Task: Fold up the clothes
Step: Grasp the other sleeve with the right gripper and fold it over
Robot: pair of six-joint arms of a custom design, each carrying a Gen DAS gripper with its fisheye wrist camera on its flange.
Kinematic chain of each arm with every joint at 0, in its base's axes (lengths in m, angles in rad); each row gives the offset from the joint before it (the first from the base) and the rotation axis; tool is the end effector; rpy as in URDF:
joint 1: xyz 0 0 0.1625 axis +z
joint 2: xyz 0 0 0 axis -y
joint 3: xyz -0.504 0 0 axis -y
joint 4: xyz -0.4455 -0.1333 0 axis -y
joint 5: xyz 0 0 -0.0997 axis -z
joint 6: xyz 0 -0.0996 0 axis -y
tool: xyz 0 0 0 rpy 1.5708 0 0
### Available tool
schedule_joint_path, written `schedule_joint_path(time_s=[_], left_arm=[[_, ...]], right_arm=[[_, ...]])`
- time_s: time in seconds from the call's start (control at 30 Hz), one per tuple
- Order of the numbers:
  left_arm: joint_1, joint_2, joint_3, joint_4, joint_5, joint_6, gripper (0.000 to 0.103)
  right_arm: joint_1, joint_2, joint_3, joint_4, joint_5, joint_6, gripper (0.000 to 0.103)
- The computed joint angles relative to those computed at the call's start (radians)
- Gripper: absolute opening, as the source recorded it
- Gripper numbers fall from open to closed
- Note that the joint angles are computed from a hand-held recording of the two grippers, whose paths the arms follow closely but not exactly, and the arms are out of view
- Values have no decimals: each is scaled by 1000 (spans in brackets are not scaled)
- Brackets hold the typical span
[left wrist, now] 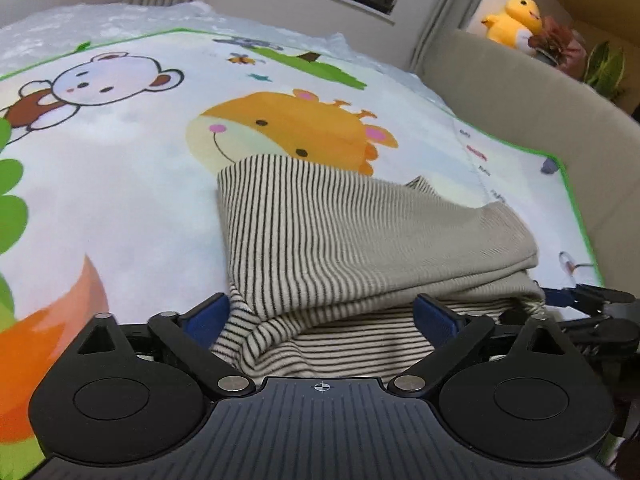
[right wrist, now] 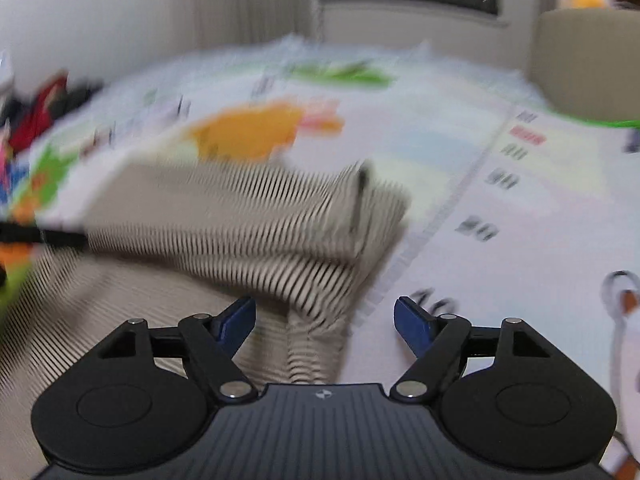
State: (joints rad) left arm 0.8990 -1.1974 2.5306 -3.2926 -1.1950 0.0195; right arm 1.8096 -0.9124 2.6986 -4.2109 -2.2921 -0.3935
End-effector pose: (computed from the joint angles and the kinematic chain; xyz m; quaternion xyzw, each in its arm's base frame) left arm -0.1260 -0.4314 0.1508 0.2926 0.9191 -0.2384 0.1128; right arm 0.1449 -0.3096 0.1520 0.1259 -0.8549 0.3615 0.3502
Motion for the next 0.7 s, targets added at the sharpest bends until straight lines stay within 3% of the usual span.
schedule_joint_path(time_s=[0.03,0.13,0.2,0.4,0.5,0.57,0.67,0.7], left_arm=[[4,18,-1,-25,-3,15,98],[12,39,-11,-48,-16,39,98],[22,41,-21,-53,-29,31,98],[36,70,-39,-114,22,14,98],[26,103,-48,-162,71,46,99],[24,128,-55,-190,95,78,99],[19,162,-58,-230,119,130,102],[16,167,-55,-240,124,140,103]], right_arm=[[-9,33,-3,-31,7,-38,75],[2,13,-28,5,22,-71,21],[18,-13,-64,53,5,-78,18],[13,-32,-184,62,-9,-213,17],[-37,-17,-178,99,-32,-209,17],[-75,7,-135,31,-1,-203,23],[-83,-11,-77,-24,27,-137,50],[-78,-42,-61,6,30,-96,53]])
